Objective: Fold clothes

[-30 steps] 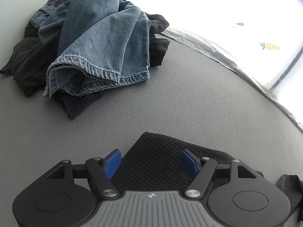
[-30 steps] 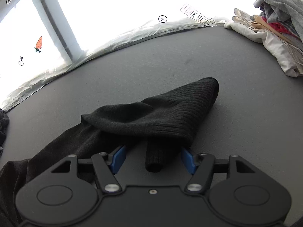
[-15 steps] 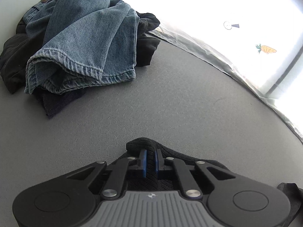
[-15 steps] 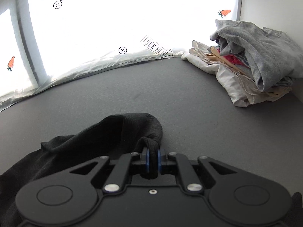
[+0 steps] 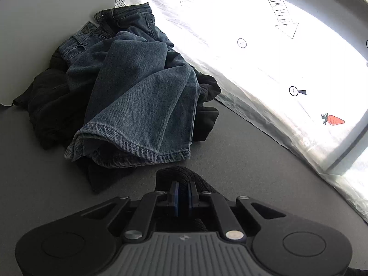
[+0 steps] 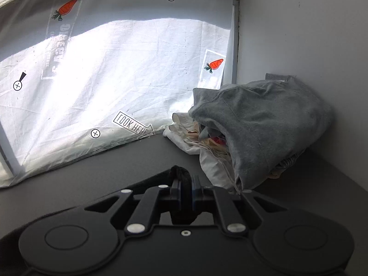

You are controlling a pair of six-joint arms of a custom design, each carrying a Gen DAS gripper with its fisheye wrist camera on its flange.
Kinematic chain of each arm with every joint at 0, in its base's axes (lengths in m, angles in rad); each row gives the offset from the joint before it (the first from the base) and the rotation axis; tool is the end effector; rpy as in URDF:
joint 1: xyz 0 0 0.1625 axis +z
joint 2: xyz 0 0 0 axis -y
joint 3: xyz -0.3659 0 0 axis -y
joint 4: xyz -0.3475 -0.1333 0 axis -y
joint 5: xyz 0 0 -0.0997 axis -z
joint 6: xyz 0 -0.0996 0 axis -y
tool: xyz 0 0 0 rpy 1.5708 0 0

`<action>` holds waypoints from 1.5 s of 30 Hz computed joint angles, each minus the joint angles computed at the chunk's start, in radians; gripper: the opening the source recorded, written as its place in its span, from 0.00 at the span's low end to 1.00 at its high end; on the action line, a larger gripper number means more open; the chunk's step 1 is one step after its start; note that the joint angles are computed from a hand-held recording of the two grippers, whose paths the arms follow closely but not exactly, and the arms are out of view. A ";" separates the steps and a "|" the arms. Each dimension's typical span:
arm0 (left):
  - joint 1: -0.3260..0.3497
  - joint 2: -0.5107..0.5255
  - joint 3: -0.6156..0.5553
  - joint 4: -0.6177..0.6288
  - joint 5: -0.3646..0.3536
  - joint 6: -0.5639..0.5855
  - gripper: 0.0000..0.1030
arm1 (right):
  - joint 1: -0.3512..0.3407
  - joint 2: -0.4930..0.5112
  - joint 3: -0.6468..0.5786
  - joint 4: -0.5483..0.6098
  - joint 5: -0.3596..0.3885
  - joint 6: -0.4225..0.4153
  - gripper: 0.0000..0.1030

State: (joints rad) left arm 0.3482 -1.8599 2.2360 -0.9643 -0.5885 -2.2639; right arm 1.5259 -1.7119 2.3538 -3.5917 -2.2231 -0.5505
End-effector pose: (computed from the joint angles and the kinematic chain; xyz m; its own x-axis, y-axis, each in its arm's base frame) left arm -0.1408 -0.2810 0.2720 -0.6958 -0.6299 -0.3451 0.0214 0.4621 -0.8866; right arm 0.0582 -0.3265 0.3995 -0.6583 0.4381 0.6121 -0.3940 0.4924 -0.7761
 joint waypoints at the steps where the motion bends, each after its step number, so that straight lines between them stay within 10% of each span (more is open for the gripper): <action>1: 0.016 0.005 0.010 -0.032 -0.010 0.017 0.14 | -0.020 0.007 -0.004 0.033 0.002 0.035 0.12; 8: 0.028 0.035 0.019 -0.060 -0.046 0.023 0.29 | -0.063 0.030 0.080 0.011 -0.019 0.213 0.43; 23: 0.085 0.026 0.021 -0.102 -0.081 0.099 0.53 | -0.131 0.141 -0.024 0.125 0.097 0.249 0.51; 28: 0.105 0.040 0.020 -0.126 -0.085 0.091 0.54 | -0.173 0.205 -0.154 0.308 0.122 0.420 0.53; 31: 0.109 0.050 0.017 -0.125 -0.089 0.084 0.56 | -0.171 0.268 -0.204 0.322 0.066 0.420 0.43; 33: 0.111 0.052 0.015 -0.121 -0.091 0.086 0.58 | -0.168 0.285 -0.234 0.353 0.058 0.373 0.03; 45: 0.103 0.024 0.024 -0.118 -0.081 0.142 0.65 | -0.134 0.496 -0.480 0.098 0.020 0.123 0.00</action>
State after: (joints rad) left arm 0.4510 -1.8356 2.2597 -1.0822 -0.6699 -2.1217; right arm 1.3921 -1.2161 1.8741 -3.4940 -2.2036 -0.4278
